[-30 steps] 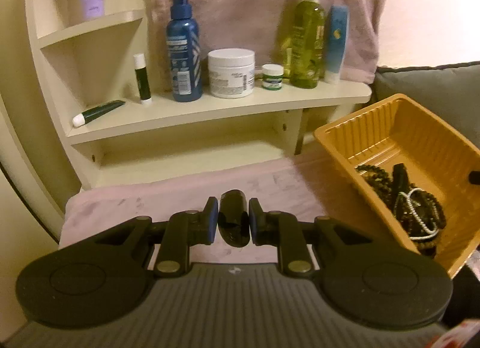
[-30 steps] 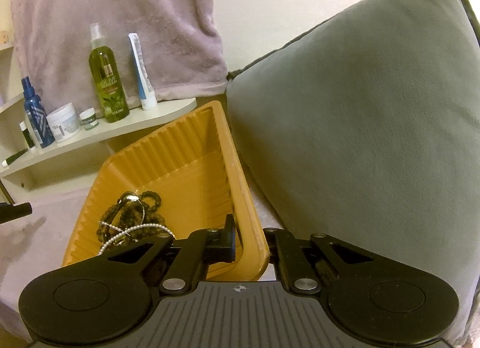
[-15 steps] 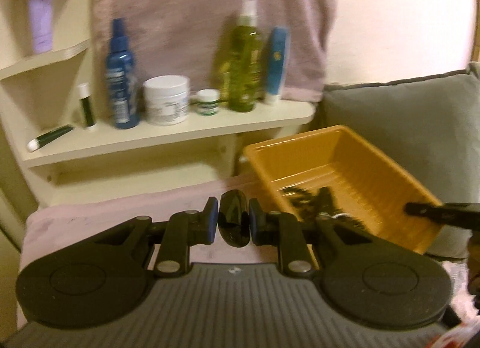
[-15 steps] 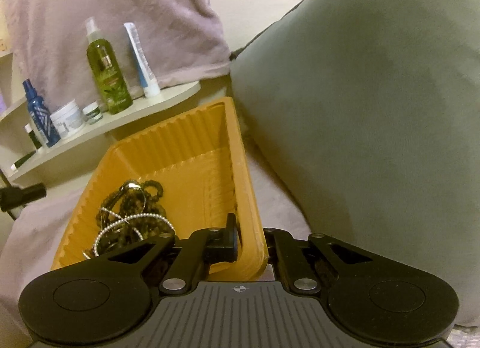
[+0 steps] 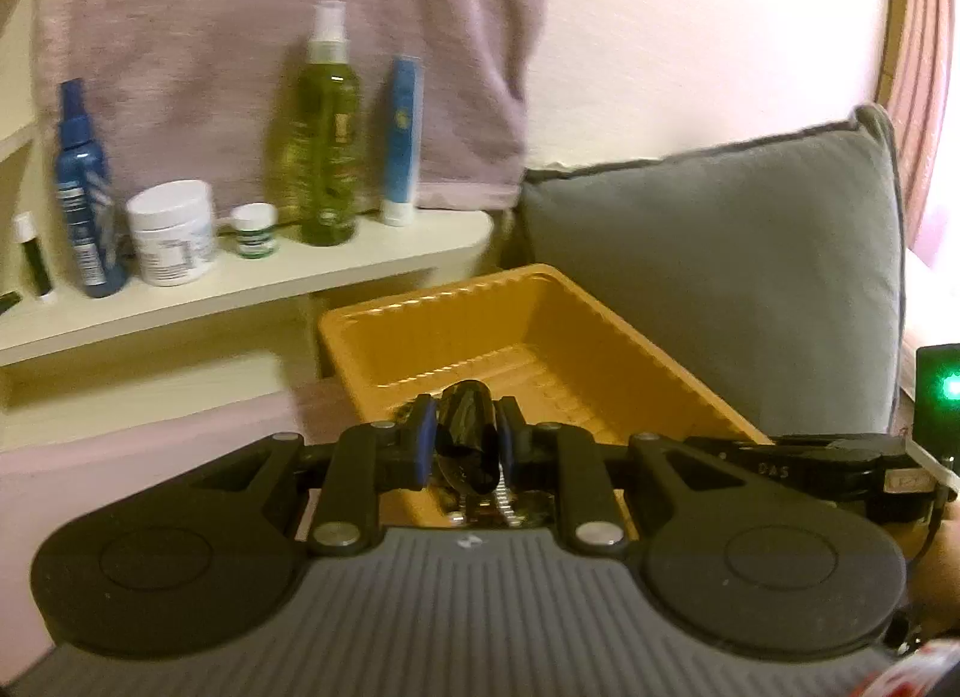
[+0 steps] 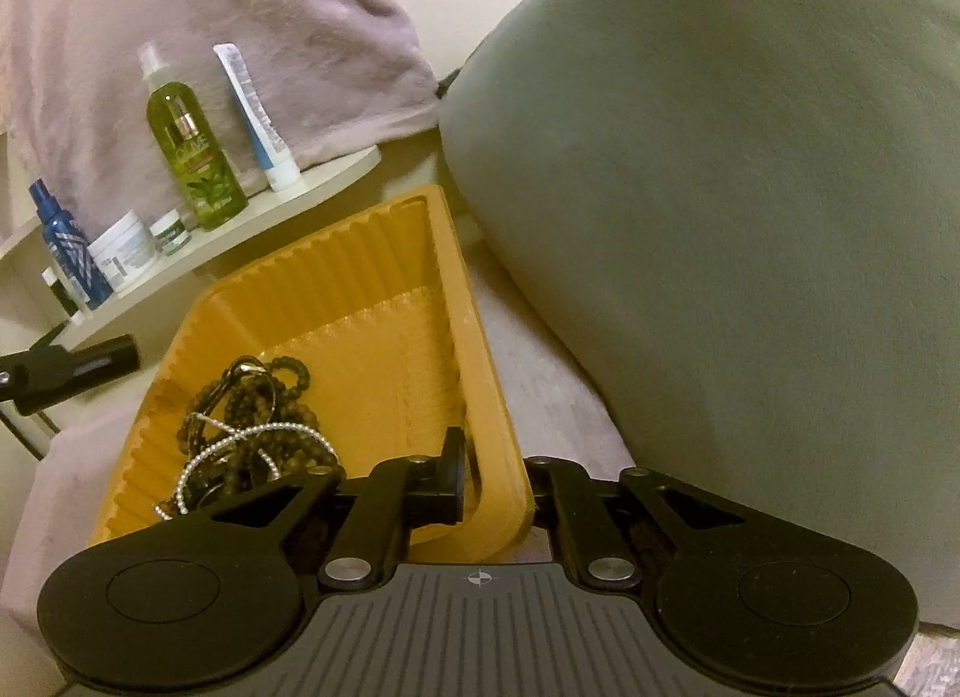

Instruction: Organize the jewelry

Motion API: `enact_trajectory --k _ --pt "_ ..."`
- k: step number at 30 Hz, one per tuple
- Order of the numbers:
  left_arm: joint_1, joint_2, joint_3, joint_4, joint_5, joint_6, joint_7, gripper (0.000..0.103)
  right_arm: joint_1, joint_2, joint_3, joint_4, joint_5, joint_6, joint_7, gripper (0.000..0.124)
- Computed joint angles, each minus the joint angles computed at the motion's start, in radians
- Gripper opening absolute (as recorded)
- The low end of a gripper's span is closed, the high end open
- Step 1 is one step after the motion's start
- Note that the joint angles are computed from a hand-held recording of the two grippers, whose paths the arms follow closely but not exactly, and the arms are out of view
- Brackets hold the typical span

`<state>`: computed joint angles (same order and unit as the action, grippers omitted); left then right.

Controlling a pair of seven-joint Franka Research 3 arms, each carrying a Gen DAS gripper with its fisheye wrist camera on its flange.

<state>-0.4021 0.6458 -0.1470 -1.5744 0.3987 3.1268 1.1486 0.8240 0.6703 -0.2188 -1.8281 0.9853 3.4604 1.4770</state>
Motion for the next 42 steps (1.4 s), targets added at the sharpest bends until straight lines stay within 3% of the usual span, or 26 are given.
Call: enact_trajectory --k 2,4,9,12,20,22,24,25,31,40,42 --pt "0.012 0.019 -0.031 0.025 -0.004 -0.019 0.024 0.019 -0.022 -0.010 0.027 -0.012 -0.006 0.016 0.011 0.020" --pt "0.021 0.036 -0.057 0.048 -0.011 -0.039 0.048 0.019 0.011 -0.012 -0.004 -0.016 0.040 0.020 -0.007 0.029" --pt "0.017 0.076 -0.084 0.103 -0.032 -0.078 0.093 0.019 -0.095 -0.050 0.121 -0.063 0.010 0.096 -0.006 0.041" --pt "0.009 0.095 -0.089 0.131 -0.045 -0.099 0.112 0.019 -0.141 -0.062 0.176 -0.077 0.002 0.122 -0.015 0.043" --pt "-0.009 0.116 -0.084 0.171 -0.066 -0.151 0.137 0.019 -0.192 -0.077 0.246 -0.089 0.019 0.160 -0.055 0.043" --pt "-0.026 0.112 -0.057 0.166 -0.062 -0.138 0.117 0.022 -0.206 -0.082 0.262 -0.097 0.012 0.169 -0.049 0.043" --pt "-0.050 0.101 -0.018 0.152 -0.050 -0.120 0.080 0.036 -0.210 -0.085 0.268 -0.100 0.016 0.175 -0.052 0.043" --pt "-0.062 0.094 0.004 0.142 -0.043 -0.106 0.055 0.039 -0.212 -0.088 0.272 -0.105 0.014 0.180 -0.051 0.043" --pt "-0.135 0.016 0.144 0.031 0.018 -0.038 -0.129 0.044 -0.222 -0.105 0.289 -0.125 0.028 0.194 -0.056 0.044" --pt "-0.270 -0.101 0.348 -0.128 0.168 -0.021 -0.421 0.070 -0.204 -0.122 0.284 -0.127 0.102 0.199 -0.119 0.044" --pt "-0.298 -0.121 0.386 -0.156 0.204 -0.023 -0.485 0.080 -0.195 -0.125 0.282 -0.118 0.147 0.199 -0.157 0.044"
